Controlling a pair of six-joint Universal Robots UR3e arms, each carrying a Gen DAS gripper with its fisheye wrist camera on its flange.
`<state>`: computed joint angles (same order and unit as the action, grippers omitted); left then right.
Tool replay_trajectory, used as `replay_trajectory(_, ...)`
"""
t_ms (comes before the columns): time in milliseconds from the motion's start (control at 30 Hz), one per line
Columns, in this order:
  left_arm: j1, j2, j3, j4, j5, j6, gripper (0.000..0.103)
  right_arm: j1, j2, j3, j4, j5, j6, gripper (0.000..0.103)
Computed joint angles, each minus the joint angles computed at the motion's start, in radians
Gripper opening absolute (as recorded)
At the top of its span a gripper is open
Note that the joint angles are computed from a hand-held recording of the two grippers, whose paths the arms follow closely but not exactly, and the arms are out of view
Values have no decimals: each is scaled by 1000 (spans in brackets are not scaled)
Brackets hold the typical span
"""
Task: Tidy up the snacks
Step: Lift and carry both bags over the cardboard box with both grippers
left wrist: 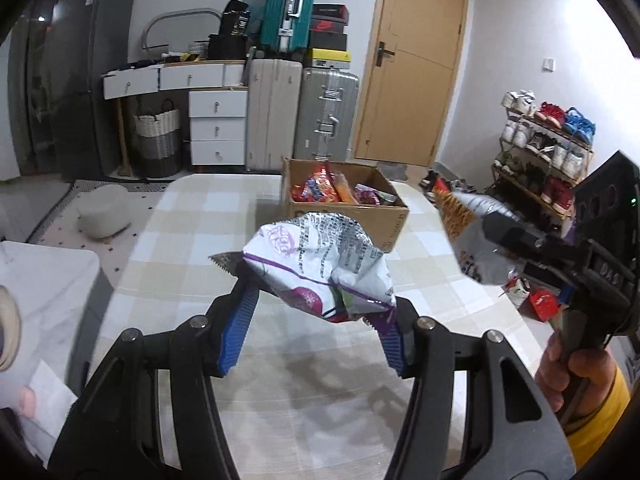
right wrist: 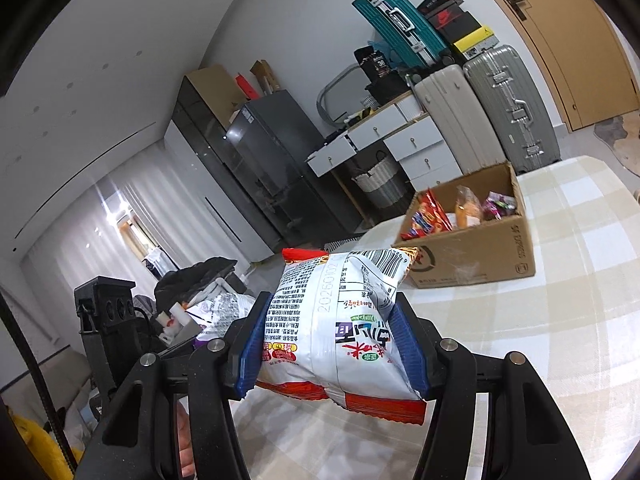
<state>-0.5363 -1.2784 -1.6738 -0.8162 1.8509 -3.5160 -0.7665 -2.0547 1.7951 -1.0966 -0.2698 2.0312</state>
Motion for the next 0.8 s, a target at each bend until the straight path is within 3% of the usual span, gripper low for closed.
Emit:
replay_trajectory(200,-16,21,40,-49,20,2,53,10,48,-91,42,34,-3,59)
replay_trajectory(267,10,12,60,-55,-5,17,53,23,69,-96,-31,40,53,59)
replay_trajectory(400,95,-10,100,-65,-90,66,53,50,127,-105,-243,44,208,59)
replay_trajectory(567,180,-123,240,-84,-178,129,53,108,278,-144,-684,30,528,59)
replay_trajectory(667,202,-246,401,-115,-191,181,53,136,395,-208,-930,6,711,59)
replay_trajectory(800,235,-476,709,-197,-234,214,55,191,601,-409,-1120,-64,912,59)
